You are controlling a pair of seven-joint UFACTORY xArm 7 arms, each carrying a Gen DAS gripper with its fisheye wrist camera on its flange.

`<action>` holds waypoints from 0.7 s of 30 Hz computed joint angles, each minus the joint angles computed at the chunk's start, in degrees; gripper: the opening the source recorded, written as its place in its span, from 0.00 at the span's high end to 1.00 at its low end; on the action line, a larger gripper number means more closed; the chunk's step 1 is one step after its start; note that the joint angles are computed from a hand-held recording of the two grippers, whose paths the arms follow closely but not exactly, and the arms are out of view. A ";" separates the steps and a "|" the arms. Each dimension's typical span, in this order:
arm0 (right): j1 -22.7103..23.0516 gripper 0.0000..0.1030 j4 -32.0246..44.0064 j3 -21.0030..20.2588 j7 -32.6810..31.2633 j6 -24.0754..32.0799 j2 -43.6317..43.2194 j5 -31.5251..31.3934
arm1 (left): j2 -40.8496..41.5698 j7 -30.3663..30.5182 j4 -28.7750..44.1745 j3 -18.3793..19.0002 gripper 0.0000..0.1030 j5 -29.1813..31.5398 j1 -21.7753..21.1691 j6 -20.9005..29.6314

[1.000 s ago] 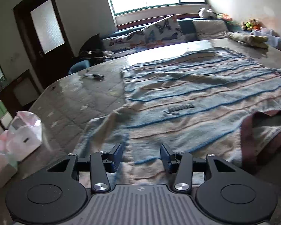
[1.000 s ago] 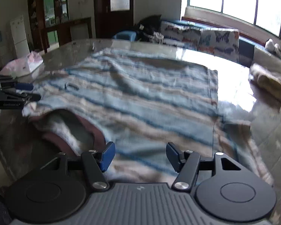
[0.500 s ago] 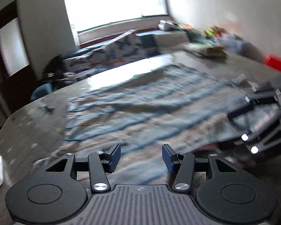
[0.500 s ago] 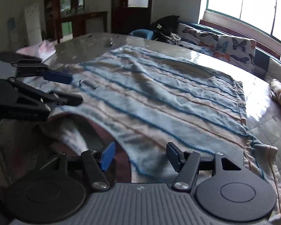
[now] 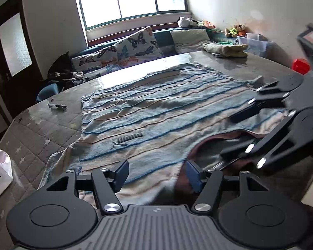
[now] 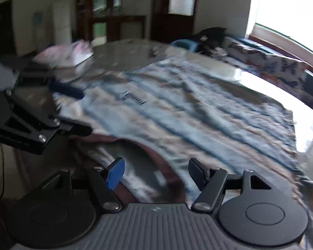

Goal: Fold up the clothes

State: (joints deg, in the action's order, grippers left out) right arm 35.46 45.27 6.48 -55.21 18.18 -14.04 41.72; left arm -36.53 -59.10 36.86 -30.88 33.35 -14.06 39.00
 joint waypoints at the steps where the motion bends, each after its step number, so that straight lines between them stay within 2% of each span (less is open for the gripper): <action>1: 0.58 0.32 -0.29 -0.09 -1.15 0.36 -0.18 0.49 | 0.26 0.36 0.14 -0.37 0.38 0.23 -0.20 0.25; 5: 2.20 0.32 -0.89 -0.44 -5.16 0.26 -1.06 3.15 | 1.69 0.94 0.73 -1.33 0.40 1.06 -0.65 1.66; 8: 1.73 0.32 -0.56 -0.40 -4.21 -0.82 -0.92 3.99 | 2.07 1.13 0.38 -0.24 0.61 0.71 -1.66 1.94; 9: 1.42 0.32 -0.47 -0.29 -3.45 -1.26 -0.79 3.85 | 1.89 1.43 0.03 0.35 0.63 0.36 -2.26 1.56; 13: 0.22 0.32 -0.48 0.06 0.21 -1.29 -0.21 1.71 | 1.47 2.71 -0.85 1.16 0.63 -0.78 -3.75 1.61; 16: 1.19 0.32 -0.37 -1.33 -2.39 1.95 -0.68 3.82 | -0.27 2.92 -2.05 2.39 0.60 -2.48 -4.66 1.06; 18: 1.27 0.32 -0.25 -1.46 -4.26 3.07 -0.94 5.36 | -2.36 2.49 -2.93 2.79 0.53 -3.28 -4.45 0.73; 21: 0.66 0.32 0.38 -1.16 -4.67 3.18 -1.00 6.98 | -5.93 1.40 -4.10 3.07 0.47 -4.35 -3.16 0.67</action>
